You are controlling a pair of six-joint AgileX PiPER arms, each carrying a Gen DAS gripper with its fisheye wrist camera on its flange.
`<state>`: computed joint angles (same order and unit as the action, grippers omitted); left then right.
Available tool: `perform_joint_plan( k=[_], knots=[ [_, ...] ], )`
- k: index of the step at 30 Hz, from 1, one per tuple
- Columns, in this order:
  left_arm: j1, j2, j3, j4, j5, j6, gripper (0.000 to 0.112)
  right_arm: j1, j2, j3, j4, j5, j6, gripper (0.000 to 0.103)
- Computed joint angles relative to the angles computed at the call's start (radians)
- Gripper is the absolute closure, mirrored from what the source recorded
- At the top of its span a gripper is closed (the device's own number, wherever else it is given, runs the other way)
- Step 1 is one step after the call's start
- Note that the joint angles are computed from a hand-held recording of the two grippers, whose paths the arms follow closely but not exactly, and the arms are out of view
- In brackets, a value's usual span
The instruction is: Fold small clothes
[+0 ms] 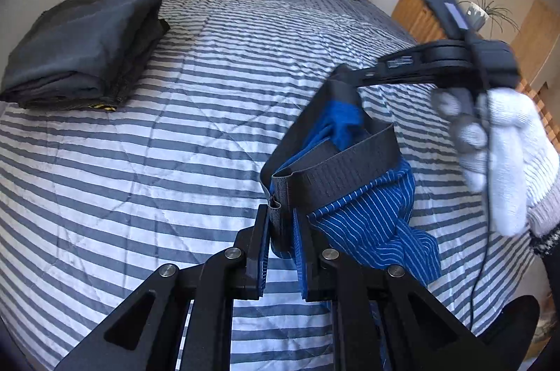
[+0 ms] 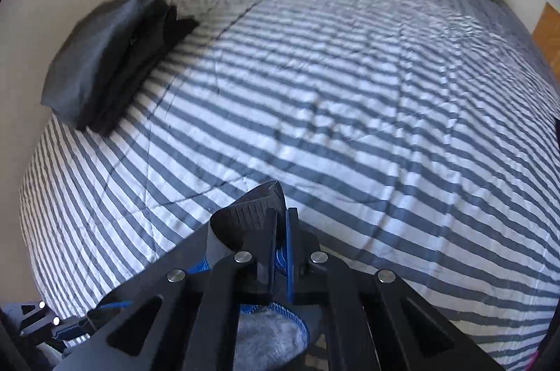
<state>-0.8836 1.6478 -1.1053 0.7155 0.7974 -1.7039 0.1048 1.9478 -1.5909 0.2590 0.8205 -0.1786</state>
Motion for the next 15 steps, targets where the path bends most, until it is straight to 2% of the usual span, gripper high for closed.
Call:
perform_joint_plan(
  k=[3,4,6,7,8,10,12,15],
  knots=[
    [-0.04,-0.095,0.055,0.068,0.03,-0.13,0.104,-0.098,-0.234,0.171,0.115,-0.031,-0.071,0.1],
    [-0.063,-0.121,0.056,0.082,0.062,-0.169,0.112,-0.136,-0.332,0.231,0.14,-0.023,-0.094,0.1],
    [-0.114,-0.144,0.019,0.092,0.169,-0.183,0.112,-0.175,-0.491,0.311,0.115,-0.025,-0.096,0.1],
    [-0.141,-0.159,0.004,0.099,0.208,-0.186,0.112,-0.207,-0.538,0.314,0.145,0.007,-0.12,0.1],
    [-0.172,-0.166,-0.019,0.107,0.25,-0.187,0.112,-0.267,-0.59,0.313,0.212,0.079,-0.173,0.1],
    [-0.212,-0.149,-0.087,0.091,0.311,-0.142,0.112,-0.332,-0.692,0.325,0.228,0.18,-0.209,0.1],
    [-0.228,-0.109,-0.159,0.051,0.304,-0.075,0.112,-0.371,-0.782,0.353,0.198,0.235,-0.225,0.1],
    [-0.242,0.018,-0.311,0.001,0.285,0.038,0.112,-0.488,-0.894,0.428,0.216,0.312,-0.309,0.1]
  ],
)
